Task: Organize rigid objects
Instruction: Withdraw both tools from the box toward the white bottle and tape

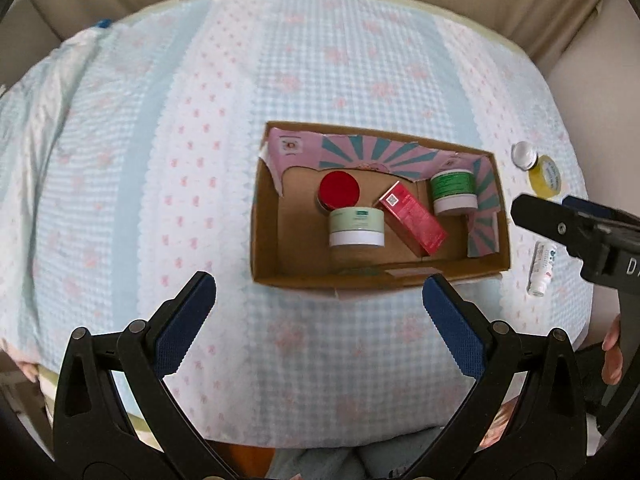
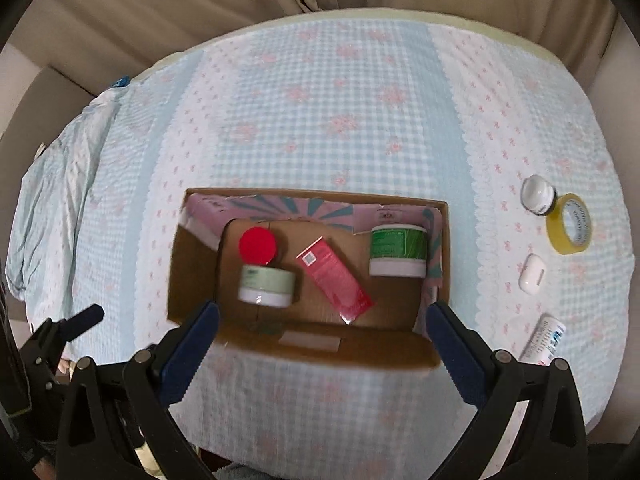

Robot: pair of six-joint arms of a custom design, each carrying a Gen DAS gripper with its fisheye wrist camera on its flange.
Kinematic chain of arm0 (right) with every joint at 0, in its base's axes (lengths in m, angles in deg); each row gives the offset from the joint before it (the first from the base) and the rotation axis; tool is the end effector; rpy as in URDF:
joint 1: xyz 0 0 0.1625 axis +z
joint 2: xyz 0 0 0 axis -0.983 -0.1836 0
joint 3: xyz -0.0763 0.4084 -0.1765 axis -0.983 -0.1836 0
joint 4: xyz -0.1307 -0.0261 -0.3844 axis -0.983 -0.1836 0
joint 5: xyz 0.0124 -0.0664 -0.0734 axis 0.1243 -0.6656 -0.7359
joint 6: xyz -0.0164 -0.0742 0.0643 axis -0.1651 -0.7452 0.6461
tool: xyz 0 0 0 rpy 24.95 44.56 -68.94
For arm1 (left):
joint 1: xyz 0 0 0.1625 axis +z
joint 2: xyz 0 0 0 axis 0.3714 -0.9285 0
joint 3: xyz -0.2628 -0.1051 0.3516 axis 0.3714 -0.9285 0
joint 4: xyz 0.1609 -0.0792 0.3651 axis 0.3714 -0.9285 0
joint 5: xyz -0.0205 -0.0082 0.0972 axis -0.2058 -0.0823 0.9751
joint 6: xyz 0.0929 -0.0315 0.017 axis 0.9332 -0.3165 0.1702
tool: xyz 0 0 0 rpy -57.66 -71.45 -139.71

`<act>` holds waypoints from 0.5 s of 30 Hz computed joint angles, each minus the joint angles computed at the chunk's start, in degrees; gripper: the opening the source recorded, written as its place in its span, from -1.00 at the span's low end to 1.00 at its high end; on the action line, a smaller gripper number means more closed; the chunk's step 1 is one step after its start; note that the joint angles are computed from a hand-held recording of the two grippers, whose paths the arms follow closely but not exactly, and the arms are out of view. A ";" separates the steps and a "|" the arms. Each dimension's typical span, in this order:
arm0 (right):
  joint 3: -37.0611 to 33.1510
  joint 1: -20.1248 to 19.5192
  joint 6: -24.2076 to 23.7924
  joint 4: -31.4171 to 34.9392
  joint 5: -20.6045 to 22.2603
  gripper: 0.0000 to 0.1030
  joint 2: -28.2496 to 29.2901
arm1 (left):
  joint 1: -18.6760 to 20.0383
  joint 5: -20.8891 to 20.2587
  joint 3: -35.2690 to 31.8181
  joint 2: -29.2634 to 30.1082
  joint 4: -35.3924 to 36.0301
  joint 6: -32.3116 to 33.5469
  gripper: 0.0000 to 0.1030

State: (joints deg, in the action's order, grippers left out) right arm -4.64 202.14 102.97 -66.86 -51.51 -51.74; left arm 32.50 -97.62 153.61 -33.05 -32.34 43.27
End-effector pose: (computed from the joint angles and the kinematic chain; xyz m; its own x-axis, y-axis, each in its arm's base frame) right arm 0.4976 -0.6312 0.0676 -0.7943 -0.1959 0.5751 -0.2691 0.9621 -0.0439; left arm -0.1316 -0.5270 0.4382 -0.7670 -0.0890 -0.6354 0.1137 0.9558 -0.2711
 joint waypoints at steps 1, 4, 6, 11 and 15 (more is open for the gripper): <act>0.57 0.53 0.42 0.08 -0.15 1.00 -0.63 | -0.69 0.23 0.30 -0.81 0.15 -0.45 1.00; 2.58 1.89 1.40 -0.56 -0.87 1.00 -2.49 | -2.46 1.19 1.00 -2.52 0.76 -1.43 1.00; 3.84 2.67 1.92 -1.19 -1.55 1.00 -3.68 | -3.65 1.85 1.27 -3.22 1.50 -2.10 1.00; 7.86 4.17 3.25 -4.23 -2.92 1.00 -7.42 | -6.74 2.90 1.96 -3.95 1.43 -2.76 1.00; 11.97 4.91 3.98 -7.01 -4.64 1.00 -11.32 | -9.11 3.71 2.42 -2.89 -0.34 -2.50 1.00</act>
